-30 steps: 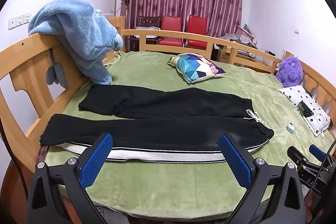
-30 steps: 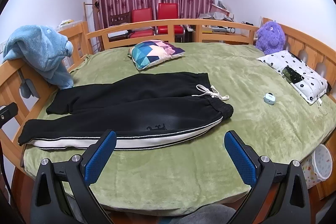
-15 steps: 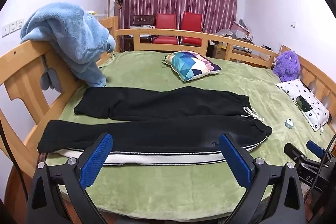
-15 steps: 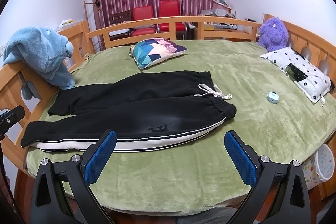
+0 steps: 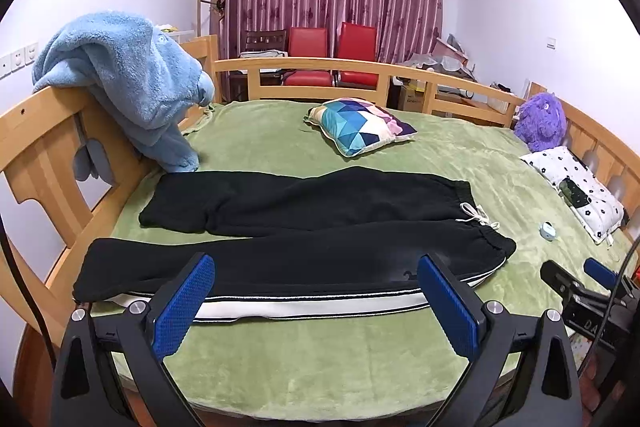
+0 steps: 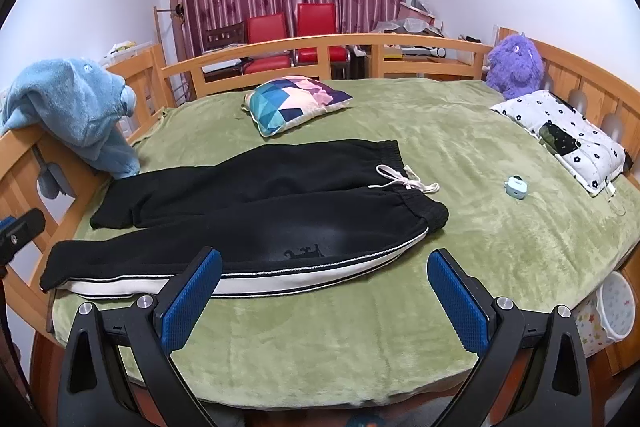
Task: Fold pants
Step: 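Grasp the striped side seam of the pants with both grippers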
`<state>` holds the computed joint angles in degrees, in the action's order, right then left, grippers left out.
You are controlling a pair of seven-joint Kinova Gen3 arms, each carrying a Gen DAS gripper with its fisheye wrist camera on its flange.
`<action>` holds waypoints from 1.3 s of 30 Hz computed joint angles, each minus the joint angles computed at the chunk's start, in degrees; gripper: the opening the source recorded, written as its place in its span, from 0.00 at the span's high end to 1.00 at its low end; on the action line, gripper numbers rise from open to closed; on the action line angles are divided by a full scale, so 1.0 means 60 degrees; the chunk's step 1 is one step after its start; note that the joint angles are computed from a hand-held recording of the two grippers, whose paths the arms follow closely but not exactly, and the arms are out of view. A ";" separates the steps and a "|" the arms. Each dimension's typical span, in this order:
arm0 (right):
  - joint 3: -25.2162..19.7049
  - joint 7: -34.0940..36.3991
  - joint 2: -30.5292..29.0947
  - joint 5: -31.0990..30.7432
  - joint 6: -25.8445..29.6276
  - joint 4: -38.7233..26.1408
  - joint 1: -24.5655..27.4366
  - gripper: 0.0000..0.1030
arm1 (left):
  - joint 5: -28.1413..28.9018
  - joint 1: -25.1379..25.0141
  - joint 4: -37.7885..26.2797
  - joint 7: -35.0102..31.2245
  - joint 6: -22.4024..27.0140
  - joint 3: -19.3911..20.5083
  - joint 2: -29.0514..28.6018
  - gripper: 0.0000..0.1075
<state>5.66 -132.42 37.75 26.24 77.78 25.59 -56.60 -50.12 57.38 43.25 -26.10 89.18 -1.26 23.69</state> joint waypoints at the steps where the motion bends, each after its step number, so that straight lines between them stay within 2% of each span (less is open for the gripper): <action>1: -0.0009 0.0021 -0.0004 -0.0007 -0.0023 0.0002 0.0007 0.02 | 0.0020 -0.0015 0.0066 0.0030 -0.0028 0.0001 -0.0042 0.05; 6: 0.0035 0.0309 0.0462 -0.0107 0.0303 -0.0931 0.0028 0.02 | 0.0208 -0.0198 0.0314 0.0135 -0.0233 0.0085 -0.0181 0.05; 11: -0.0093 0.0569 0.0659 -0.0659 0.0135 -0.1164 0.0316 0.02 | 0.0266 -0.0552 0.1371 0.0697 -0.0893 0.0273 -0.0696 0.05; 13: -0.0076 0.0468 0.0657 -0.0785 -0.0114 -0.0948 0.0394 0.02 | 0.0378 -0.0889 0.1914 0.0972 -0.1206 0.0497 -0.0968 0.08; 17: -0.0038 0.0091 0.0362 -0.0644 -0.1126 0.0405 0.0467 0.02 | 0.0566 -0.1492 0.2772 0.1097 -0.1312 0.0670 -0.1179 0.10; 19: -0.0187 0.0138 0.0397 -0.0735 -0.1367 0.0684 0.0658 0.09 | 0.0783 -0.1966 0.3657 0.1505 -0.1828 0.0824 -0.1558 0.16; 21: -0.0246 -0.0027 0.0476 -0.0892 -0.1525 0.1007 0.0845 0.19 | 0.1029 -0.2673 0.4542 0.1982 -0.2248 0.1174 -0.1881 0.16; 23: -0.0681 -0.0189 0.0402 -0.1381 -0.2125 0.1732 0.1411 0.26 | 0.1423 -0.2845 0.5427 0.2284 -0.2838 0.0820 -0.2173 0.17; 24: -0.0828 -0.0120 0.0409 -0.1698 -0.2285 0.1909 0.1644 0.29 | 0.1682 -0.2723 0.5869 0.2359 -0.3188 0.0377 -0.2319 0.17; 25: -0.1024 -0.0086 0.0479 -0.2070 -0.2389 0.2048 0.1951 0.29 | 0.1851 -0.2627 0.6311 0.2581 -0.3507 0.0041 -0.2448 0.17; 27: -0.1128 -0.0369 0.0696 -0.2624 -0.2391 0.2234 0.2372 0.29 | 0.2303 -0.2967 0.7196 0.3086 -0.4283 -0.0181 -0.2749 0.18; 32: -0.1201 -0.0832 0.1085 -0.3363 -0.2589 0.2467 0.3036 0.29 | 0.2633 -0.5066 0.9198 0.4135 -0.6179 0.0958 -0.3564 0.18; 36: -0.1074 -0.1090 0.1481 -0.3502 -0.2573 0.2034 0.3232 0.27 | 0.2898 -0.5944 0.9483 0.3848 -0.6557 0.1188 -0.3413 0.18; 39: -0.1090 -0.1133 0.2067 -0.3714 -0.2063 0.1031 0.3448 0.27 | 0.3301 -0.6397 0.9623 0.3894 -0.6869 0.1179 -0.3264 0.18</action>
